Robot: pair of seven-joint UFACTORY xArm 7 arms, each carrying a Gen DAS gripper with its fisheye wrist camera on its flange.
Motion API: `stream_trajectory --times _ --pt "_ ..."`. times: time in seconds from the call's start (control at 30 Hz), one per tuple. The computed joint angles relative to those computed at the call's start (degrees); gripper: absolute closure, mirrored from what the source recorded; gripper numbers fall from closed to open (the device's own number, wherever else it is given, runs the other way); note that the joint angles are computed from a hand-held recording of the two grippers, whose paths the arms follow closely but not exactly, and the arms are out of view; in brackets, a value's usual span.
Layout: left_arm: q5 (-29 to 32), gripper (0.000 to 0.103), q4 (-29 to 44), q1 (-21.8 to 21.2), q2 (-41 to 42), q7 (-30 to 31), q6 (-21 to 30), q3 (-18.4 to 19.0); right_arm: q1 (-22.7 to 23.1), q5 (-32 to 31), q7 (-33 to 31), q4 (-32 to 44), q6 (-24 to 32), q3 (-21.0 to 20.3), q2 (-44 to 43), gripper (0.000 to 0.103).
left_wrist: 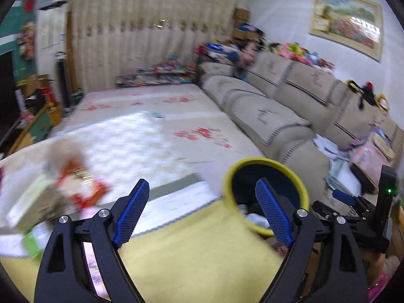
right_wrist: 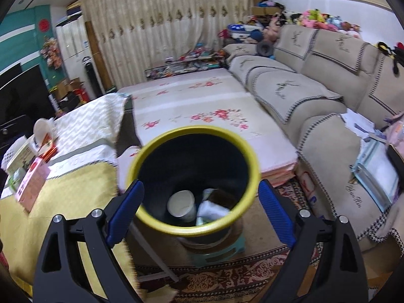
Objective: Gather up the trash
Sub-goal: 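Move the right gripper to the pink strawberry milk carton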
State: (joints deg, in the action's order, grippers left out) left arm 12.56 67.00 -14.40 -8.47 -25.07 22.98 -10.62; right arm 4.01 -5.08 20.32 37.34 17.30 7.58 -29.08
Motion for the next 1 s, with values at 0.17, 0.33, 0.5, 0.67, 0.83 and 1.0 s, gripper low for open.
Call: stream_trajectory --times 0.17,0.33,0.5,0.67,0.83,1.0 --pt "3.06 0.017 -10.85 5.84 -12.35 -5.02 1.65 1.11 5.03 1.32 -0.67 3.2 -0.38 2.2 4.27 0.016" --pt "1.01 0.017 -18.89 11.08 -22.03 -4.82 3.52 3.57 10.52 2.36 -0.72 7.86 -2.1 4.67 9.81 0.015" --pt "-1.34 0.017 -24.25 14.43 -28.52 -1.93 2.83 5.69 14.92 0.09 1.3 14.31 -4.03 8.85 16.51 0.014" --pt "-2.61 0.017 -26.68 16.66 -32.41 0.29 2.86 5.83 15.74 -11.33 12.64 21.06 -3.8 13.75 23.21 0.013" --pt "-5.2 0.017 -28.67 16.67 -35.73 2.95 3.71 6.93 18.61 -22.47 24.55 27.42 1.28 13.96 28.14 0.013" --pt "-7.19 0.017 -29.87 17.04 -37.19 3.93 3.43 7.24 23.41 -25.81 27.72 34.52 8.57 11.61 33.8 0.013"
